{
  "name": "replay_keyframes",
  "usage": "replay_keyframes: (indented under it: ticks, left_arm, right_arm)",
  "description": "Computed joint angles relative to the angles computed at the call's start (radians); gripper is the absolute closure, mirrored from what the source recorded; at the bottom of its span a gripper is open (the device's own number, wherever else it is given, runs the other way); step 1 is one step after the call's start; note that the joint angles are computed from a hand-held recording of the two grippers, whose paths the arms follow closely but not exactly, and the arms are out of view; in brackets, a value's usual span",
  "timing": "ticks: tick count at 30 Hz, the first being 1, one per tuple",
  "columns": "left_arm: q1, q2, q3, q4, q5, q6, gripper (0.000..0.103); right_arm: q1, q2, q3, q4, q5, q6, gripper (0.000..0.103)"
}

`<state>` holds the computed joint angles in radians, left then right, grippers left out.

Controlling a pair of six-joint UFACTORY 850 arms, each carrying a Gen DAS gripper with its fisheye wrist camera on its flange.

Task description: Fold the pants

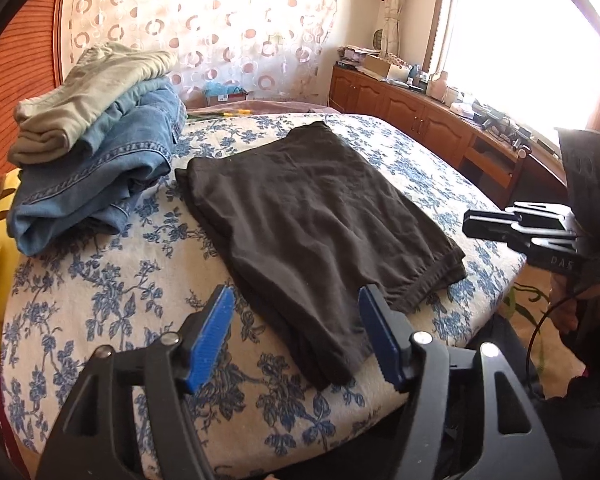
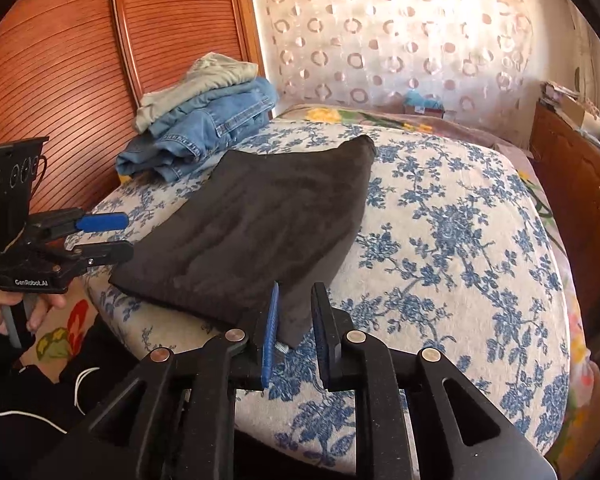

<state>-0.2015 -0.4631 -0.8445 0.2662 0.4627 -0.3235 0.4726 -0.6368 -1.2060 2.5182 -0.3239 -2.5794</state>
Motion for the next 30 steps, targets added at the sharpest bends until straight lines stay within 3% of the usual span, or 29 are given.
replay_keyframes:
  ticks: [14, 25, 30]
  left_arm:
    - [-0.010, -0.076, -0.076, -0.044, -0.090, 0.034, 0.038]
    - [-0.008, -0.050, -0.012, -0.059, -0.039, 0.034, 0.038]
    - [-0.012, -0.035, 0.009, -0.027, -0.013, 0.007, 0.051]
  right_arm:
    - [0.004, -0.034, -0.029, -0.019, 0.014, 0.037, 0.085]
    - [0.010, -0.052, -0.041, -0.068, 0.025, 0.091, 0.079]
    - [0.010, -0.057, -0.043, -0.077, 0.031, 0.102, 0.077]
